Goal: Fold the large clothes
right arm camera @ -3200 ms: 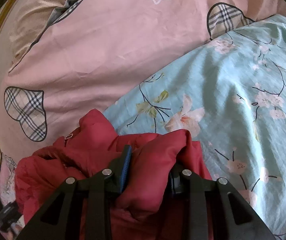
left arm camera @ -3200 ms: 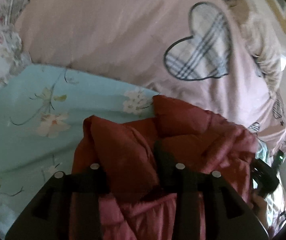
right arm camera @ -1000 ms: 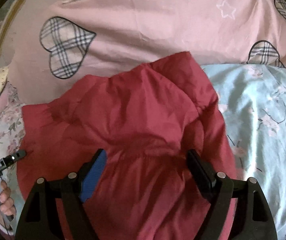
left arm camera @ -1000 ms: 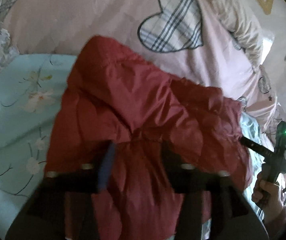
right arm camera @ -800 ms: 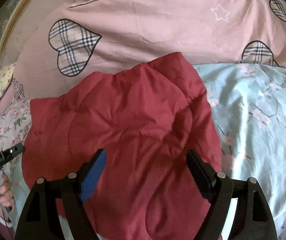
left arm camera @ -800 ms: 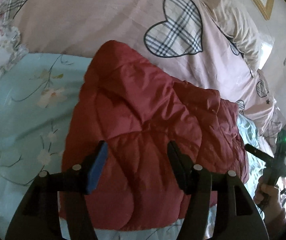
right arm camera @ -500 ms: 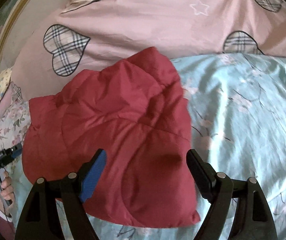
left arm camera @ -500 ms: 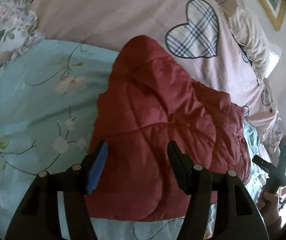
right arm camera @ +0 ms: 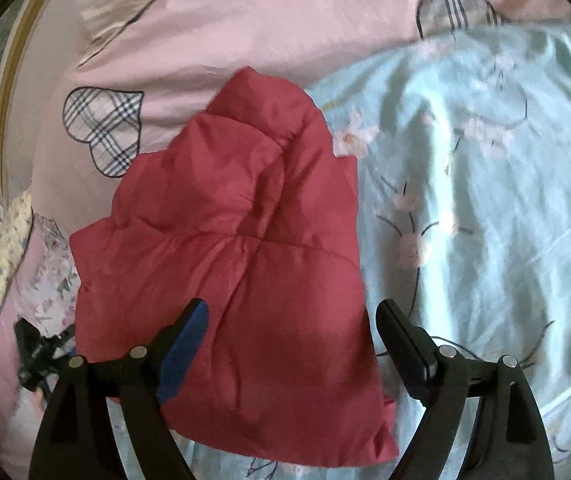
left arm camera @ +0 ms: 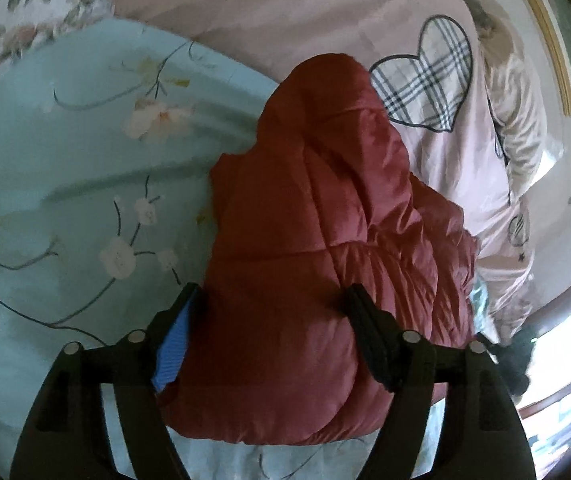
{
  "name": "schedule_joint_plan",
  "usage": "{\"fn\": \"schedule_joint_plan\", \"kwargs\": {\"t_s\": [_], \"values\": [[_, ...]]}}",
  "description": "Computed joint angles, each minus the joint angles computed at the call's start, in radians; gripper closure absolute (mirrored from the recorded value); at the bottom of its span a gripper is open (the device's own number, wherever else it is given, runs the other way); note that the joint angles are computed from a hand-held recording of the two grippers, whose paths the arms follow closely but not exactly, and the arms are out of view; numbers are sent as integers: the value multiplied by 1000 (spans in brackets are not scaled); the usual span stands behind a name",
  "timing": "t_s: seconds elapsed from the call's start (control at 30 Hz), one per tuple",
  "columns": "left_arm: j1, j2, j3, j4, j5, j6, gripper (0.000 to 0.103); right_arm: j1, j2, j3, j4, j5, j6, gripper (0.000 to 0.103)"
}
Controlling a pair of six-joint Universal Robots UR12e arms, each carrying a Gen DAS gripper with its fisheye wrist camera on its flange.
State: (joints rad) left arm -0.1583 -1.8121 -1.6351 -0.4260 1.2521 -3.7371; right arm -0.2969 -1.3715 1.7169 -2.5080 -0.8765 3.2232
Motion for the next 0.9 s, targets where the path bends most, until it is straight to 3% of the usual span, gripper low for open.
{"fn": "schedule_joint_plan", "kwargs": {"t_s": [0.33,0.63,0.67,0.73,0.8,0.9], "values": [[23,-46,9,54,-126,-104,18,4,65,-57,83,99,22,12],[9,-81,49,38,-142,-84,16,17,85,-66,97,135,35,11],[9,-81,50,39,-138,-80,17,18,86,-68,105,139,30,12],[5,-80,46,58,-129,-69,30,18,84,-73,125,143,16,18],[4,-75,41,66,-127,-58,42,15,80,-73,136,146,4,31],[3,-64,34,76,-127,-46,52,14,65,-69,147,144,-13,45]]}}
